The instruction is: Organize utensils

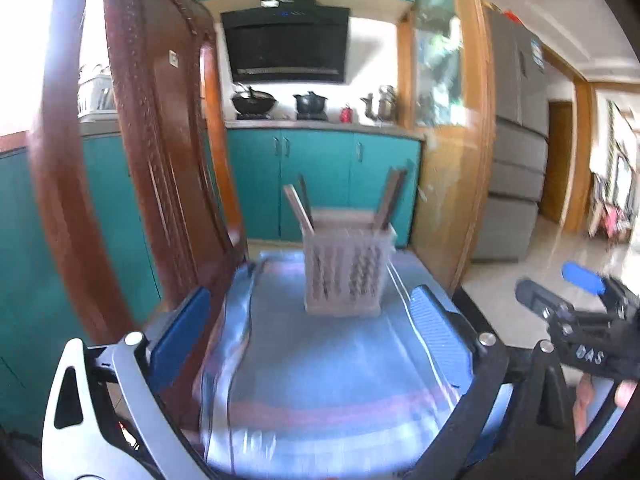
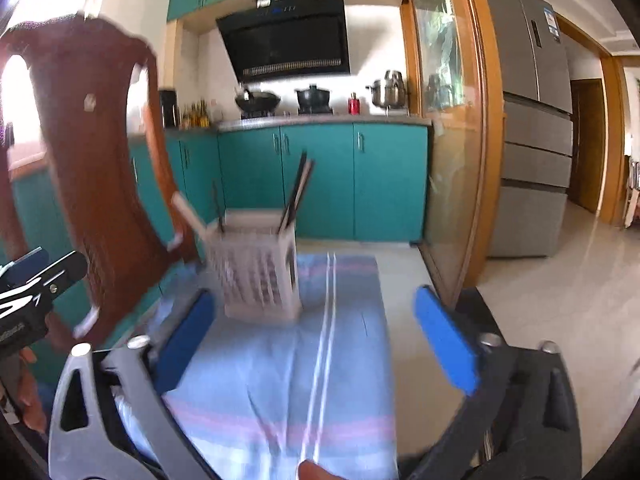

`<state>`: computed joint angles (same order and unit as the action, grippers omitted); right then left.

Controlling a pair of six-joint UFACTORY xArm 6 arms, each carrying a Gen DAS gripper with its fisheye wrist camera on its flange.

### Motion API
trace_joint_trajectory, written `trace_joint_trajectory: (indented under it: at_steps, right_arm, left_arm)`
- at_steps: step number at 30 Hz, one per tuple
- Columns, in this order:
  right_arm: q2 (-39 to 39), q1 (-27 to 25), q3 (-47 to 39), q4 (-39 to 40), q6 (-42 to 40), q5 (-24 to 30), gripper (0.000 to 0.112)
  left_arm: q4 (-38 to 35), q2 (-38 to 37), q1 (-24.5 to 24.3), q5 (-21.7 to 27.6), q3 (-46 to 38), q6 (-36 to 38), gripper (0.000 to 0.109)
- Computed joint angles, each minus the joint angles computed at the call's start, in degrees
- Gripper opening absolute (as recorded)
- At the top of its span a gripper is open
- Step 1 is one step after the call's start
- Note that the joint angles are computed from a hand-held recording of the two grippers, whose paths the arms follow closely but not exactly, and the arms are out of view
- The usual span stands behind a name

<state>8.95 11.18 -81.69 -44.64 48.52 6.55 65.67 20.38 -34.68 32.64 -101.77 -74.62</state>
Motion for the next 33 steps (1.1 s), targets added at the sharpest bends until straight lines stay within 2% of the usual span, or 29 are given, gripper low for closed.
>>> trace_joint_trajectory:
  at_steps: [1,5,8,10,19,33]
  right_arm:
    - [-2.6,0.1,3.0,-4.4,4.2,0.2,0.100]
    - [-7.8,1.1,8.3,-10.4,9.8,2.3,0.100]
    - [-9.8,2.2,8.6,-19.9,18.9,6.1,0.100]
    - [-11.0,2.6,9.4,-23.3,22.2,6.7,0.100]
    - [-13.8,4.3,11.2,-26.6,24.1,8.5,0.100]
    - [-14.1,5.0,11.6,-25.9,23.4,9.7,0.100]
  left_arm:
    - [0.1,-1.6,-0.9,1.2,2.2,0.2,0.099]
    - [2.6,-6.2,-3.9,6.3,8.2,-0.4,0.099]
    - [3.2,-8.7,-4.3,6.0,11.1,-2.7,0.099]
    - [2.9,-9.7,-4.1,5.1,11.9,-3.6,0.099]
    - [-1.6,-11.3,-2.7,-0.3,13.8,-1.6,0.100]
    - [0.6,-11.3,-3.4,1.4,13.4,-3.7,0.100]
